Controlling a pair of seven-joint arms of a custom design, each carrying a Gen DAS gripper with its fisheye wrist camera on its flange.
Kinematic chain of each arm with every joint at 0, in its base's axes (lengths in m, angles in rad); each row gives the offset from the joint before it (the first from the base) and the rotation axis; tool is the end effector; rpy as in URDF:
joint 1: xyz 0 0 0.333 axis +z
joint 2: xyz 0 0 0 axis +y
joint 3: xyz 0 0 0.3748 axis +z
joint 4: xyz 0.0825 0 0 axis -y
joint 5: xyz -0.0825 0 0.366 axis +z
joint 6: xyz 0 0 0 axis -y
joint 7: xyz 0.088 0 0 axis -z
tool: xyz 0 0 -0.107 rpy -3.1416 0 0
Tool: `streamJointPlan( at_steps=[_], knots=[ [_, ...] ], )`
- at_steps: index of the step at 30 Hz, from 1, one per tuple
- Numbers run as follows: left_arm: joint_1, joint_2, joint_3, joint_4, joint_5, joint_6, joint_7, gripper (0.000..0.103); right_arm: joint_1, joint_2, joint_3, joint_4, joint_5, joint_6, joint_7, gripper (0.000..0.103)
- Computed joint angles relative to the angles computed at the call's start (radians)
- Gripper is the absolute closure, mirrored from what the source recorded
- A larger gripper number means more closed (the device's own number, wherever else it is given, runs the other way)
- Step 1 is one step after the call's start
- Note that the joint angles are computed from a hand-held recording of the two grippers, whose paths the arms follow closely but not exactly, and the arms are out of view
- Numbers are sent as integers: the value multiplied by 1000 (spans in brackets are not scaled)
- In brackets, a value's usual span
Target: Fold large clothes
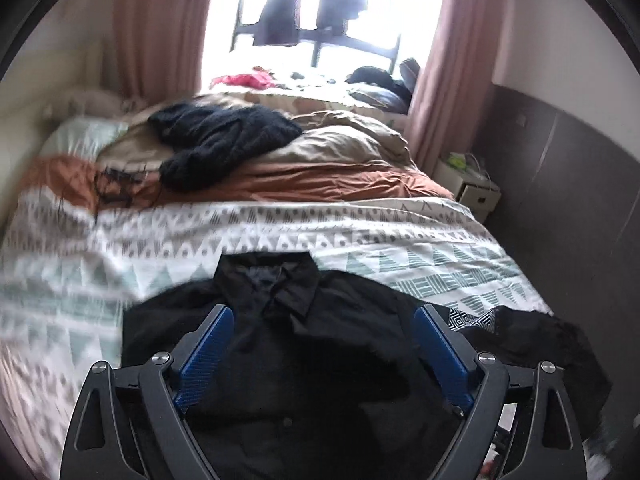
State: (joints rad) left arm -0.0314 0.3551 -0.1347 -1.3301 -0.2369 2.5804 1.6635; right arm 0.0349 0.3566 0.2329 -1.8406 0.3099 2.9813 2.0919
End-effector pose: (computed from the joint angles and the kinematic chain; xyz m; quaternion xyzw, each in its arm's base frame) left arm 0.7125 -0.0919 0.6987 -0.6045 0.6599 -0.3961 0.2054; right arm 0.6742 0.1391 0.4952 -0.4340 0.8101 -0.0367 0.3924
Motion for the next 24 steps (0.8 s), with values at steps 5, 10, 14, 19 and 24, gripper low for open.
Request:
streamJointPlan(
  at_steps=[5,10,14,19,24],
  knots=[
    [38,-105,26,-230,-47,113,-40,11,17,12,-11,18,-25,-26,3,59],
    [72,-151,49,-372,-56,176,-60,11,28,32,-11,45,-28,-54,-6,59],
    [109,-150,52,-441,-106,231,-47,12,34,45,-12,46,-15,-41,8,59],
    [145,-118,57,-443,-144,202,-37,16,89,47,-83,45,-74,-46,89,59],
    [181,-79,45,-424,-193,170,19,16,203,25,-257,0,-236,-3,337,59]
  ],
)
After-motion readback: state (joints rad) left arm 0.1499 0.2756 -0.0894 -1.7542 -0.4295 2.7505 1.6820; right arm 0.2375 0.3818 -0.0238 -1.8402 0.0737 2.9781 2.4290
